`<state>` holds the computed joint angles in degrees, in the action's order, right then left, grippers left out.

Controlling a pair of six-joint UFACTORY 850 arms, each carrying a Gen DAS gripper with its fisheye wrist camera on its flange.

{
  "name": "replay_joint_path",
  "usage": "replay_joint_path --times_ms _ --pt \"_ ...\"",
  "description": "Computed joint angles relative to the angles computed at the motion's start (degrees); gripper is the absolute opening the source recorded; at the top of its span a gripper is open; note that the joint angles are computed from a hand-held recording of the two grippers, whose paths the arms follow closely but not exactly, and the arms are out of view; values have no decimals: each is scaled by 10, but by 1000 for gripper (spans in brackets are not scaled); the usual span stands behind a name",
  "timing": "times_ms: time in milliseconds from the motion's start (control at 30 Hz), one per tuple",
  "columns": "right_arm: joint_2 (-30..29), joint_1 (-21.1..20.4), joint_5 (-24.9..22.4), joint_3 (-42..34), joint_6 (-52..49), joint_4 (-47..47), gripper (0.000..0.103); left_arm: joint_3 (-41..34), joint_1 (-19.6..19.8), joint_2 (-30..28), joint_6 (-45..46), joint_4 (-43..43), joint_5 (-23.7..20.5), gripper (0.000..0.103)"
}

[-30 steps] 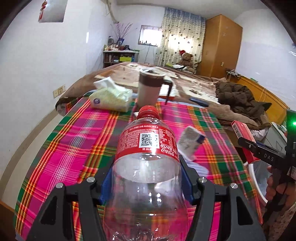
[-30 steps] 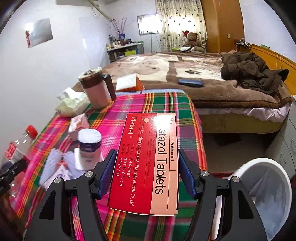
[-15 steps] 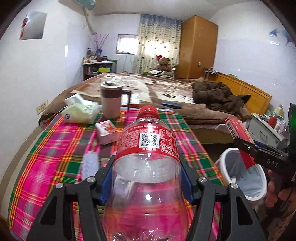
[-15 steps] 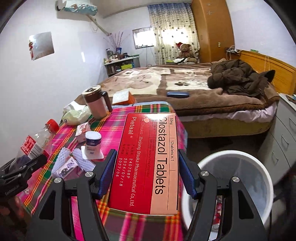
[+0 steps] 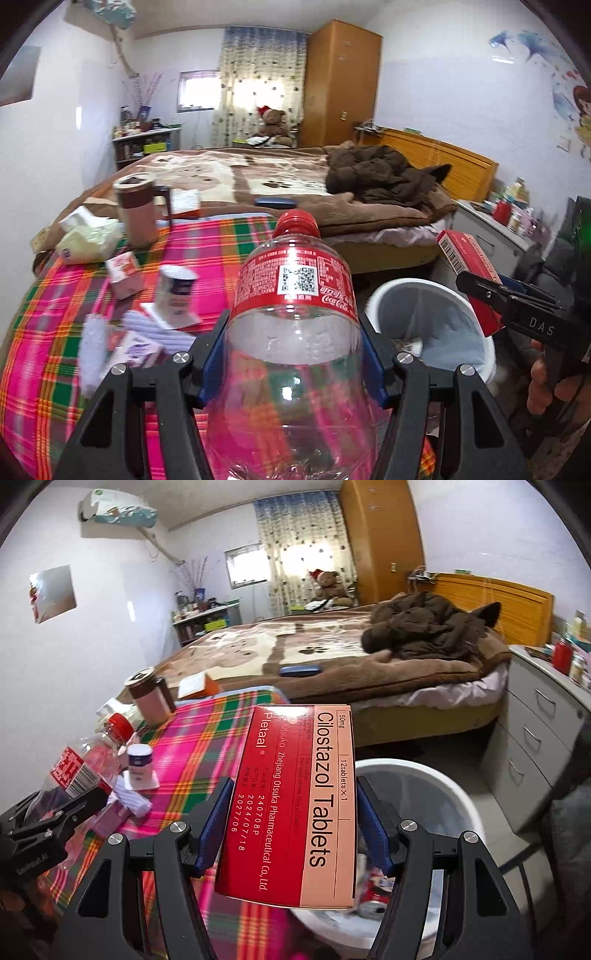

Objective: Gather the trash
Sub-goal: 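Carry the Coca-Cola bottle and red tablets box over the trash bin with both grippers, then open both grippers to drop the bottle and box into the bin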

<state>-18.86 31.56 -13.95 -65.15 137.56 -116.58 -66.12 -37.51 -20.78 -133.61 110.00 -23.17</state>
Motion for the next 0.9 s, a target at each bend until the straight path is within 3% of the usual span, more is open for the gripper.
replay_joint_path --times_ms 467,700,900 --pt "27 -42 -5 47 -42 72 66 -101 -29 -81 77 -35 75 64" --pt "17 -58 14 49 -148 179 66 -152 -37 -124 176 -119 106 64" --pt "-1 -72 30 41 -278 307 66 -196 -41 -159 317 -253 114 64"
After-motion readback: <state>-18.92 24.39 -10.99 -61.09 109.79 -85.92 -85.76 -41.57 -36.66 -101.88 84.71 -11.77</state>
